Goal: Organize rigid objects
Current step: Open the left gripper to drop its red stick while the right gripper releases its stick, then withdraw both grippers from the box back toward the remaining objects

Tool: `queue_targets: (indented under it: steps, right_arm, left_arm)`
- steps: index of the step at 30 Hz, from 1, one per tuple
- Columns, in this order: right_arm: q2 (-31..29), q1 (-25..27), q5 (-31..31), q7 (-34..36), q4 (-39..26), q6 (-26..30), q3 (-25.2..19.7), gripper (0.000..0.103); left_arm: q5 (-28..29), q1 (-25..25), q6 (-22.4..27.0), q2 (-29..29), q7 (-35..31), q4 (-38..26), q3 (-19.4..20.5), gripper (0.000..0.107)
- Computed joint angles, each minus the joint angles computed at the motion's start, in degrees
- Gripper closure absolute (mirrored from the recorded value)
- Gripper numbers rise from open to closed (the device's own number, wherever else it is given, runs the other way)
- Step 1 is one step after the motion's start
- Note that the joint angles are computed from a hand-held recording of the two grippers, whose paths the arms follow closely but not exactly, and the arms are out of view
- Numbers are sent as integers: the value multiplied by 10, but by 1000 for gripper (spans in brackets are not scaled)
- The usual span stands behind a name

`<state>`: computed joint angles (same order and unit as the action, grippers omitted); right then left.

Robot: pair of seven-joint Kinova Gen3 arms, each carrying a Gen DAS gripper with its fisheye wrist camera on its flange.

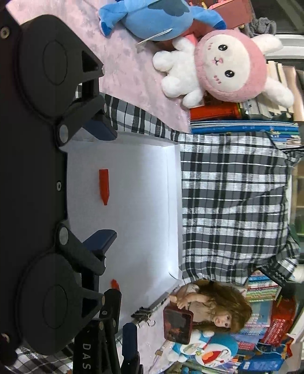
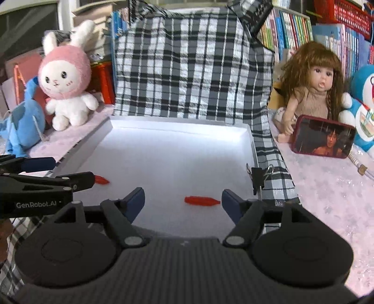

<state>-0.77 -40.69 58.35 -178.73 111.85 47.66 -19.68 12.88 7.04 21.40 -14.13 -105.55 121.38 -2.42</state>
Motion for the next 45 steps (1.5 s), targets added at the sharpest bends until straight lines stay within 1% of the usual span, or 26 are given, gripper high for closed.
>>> queue_targets:
  steps: [4,11,15,23,27,35,37,40,42,45]
  right_arm:
    - [-14,-12,28,-22,16,13,-17,18]
    - [-41,-30,63,-67,50,38,-52,15]
    - [-52,-38,72,-84,66,55,-71,15]
    - [-70,-51,81,-123,96,75,-101,14]
    - [-66,-64,88,-146,108,97,-116,14]
    - [-60,-94,85,-191,126,127,-125,13]
    - [-54,-106,88,-208,131,149,-132,13]
    - [-35,-132,97,-244,135,198,-143,12]
    - [-30,-149,98,-264,139,207,-138,11]
    - [-29,-164,96,-278,143,207,-129,11]
  left_arm:
    - [13,20,-6,-28,-21,19,-20,23]
    - [18,44,-1,-79,-41,50,-44,21]
    - [12,49,2,-108,-45,70,-51,21]
    - [1,51,7,-157,-34,104,-61,21]
    - [-10,45,3,-181,-26,122,-56,21]
    - [-33,41,-2,-214,-10,151,-49,20]
    - [-39,38,-3,-223,-5,159,-45,20]
    - [-46,37,-8,-236,1,171,-44,20]
    - [-50,34,-7,-240,7,175,-40,20]
    - [-54,35,-5,-243,13,178,-38,20]
